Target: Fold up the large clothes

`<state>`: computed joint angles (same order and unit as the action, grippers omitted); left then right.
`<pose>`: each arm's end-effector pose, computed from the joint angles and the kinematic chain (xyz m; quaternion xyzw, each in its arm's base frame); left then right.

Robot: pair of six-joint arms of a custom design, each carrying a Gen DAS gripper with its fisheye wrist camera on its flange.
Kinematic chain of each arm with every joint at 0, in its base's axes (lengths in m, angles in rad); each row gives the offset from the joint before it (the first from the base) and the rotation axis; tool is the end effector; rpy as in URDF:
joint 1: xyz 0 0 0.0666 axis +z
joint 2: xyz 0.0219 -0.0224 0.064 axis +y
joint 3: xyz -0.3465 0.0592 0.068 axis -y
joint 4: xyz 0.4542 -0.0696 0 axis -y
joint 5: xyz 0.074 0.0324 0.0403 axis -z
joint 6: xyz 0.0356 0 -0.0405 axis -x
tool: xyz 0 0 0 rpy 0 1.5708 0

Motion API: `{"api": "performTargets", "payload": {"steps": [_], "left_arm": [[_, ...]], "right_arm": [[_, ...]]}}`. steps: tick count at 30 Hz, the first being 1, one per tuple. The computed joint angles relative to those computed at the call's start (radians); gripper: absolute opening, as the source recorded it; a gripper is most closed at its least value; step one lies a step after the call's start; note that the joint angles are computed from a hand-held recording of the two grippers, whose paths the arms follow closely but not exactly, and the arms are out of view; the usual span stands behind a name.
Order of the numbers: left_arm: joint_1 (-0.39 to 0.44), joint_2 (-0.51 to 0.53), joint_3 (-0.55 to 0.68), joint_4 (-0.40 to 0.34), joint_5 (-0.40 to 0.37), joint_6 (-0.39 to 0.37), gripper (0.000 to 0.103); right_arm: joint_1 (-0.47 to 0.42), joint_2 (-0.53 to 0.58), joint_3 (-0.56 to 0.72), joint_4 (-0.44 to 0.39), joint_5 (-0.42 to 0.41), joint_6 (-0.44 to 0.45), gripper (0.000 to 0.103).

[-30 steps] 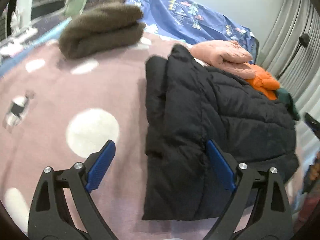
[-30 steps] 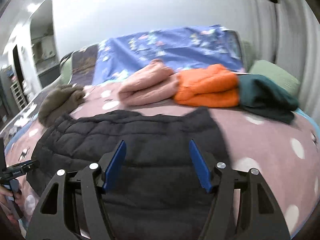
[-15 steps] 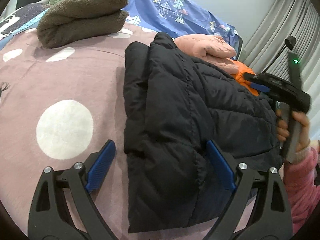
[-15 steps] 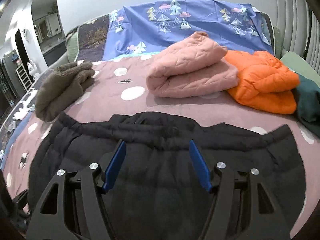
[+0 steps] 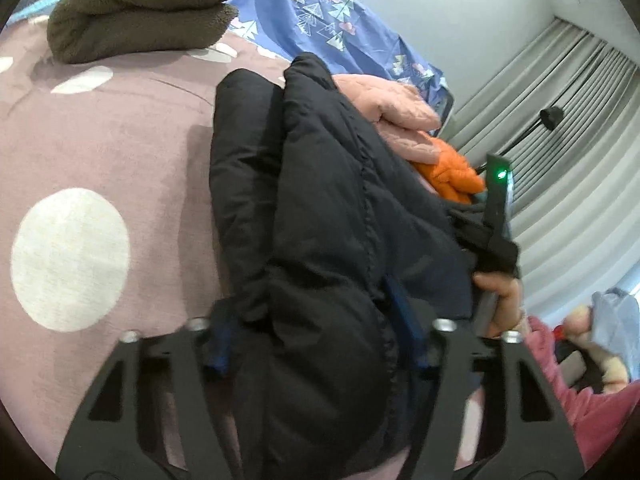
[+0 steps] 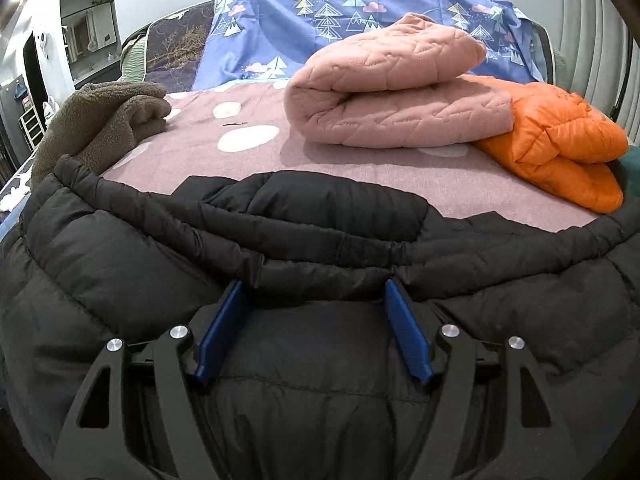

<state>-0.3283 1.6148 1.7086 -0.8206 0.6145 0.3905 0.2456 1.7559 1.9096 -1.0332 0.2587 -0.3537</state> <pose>0.5936 -0.2243 0.4477 0.0968 0.8730 -0.3956 0.2684 0.6525 0.1538 0.4445 0.0940 0.9293 -0.0168 0.3568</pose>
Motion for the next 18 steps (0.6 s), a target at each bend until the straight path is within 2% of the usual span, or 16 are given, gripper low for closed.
{"api": "performTargets", "payload": {"steps": [3, 6, 14, 18], "left_arm": [[-0.010, -0.025, -0.010, 0.026, -0.020, -0.007, 0.036], [-0.029, -0.044, 0.009, 0.035, -0.055, -0.040, 0.031], [-0.098, -0.005, 0.162, 0.031, -0.077, -0.141, 0.029], [-0.153, 0.042, 0.258, -0.013, -0.113, -0.216, 0.029]], "right_arm": [[0.000, 0.003, 0.003, 0.002, -0.007, -0.002, 0.072], [-0.004, -0.002, -0.004, 0.010, -0.021, -0.005, 0.073], [-0.015, -0.017, -0.027, 0.039, -0.061, -0.013, 0.073], [-0.020, -0.019, -0.030, 0.044, -0.077, -0.017, 0.073]]}}
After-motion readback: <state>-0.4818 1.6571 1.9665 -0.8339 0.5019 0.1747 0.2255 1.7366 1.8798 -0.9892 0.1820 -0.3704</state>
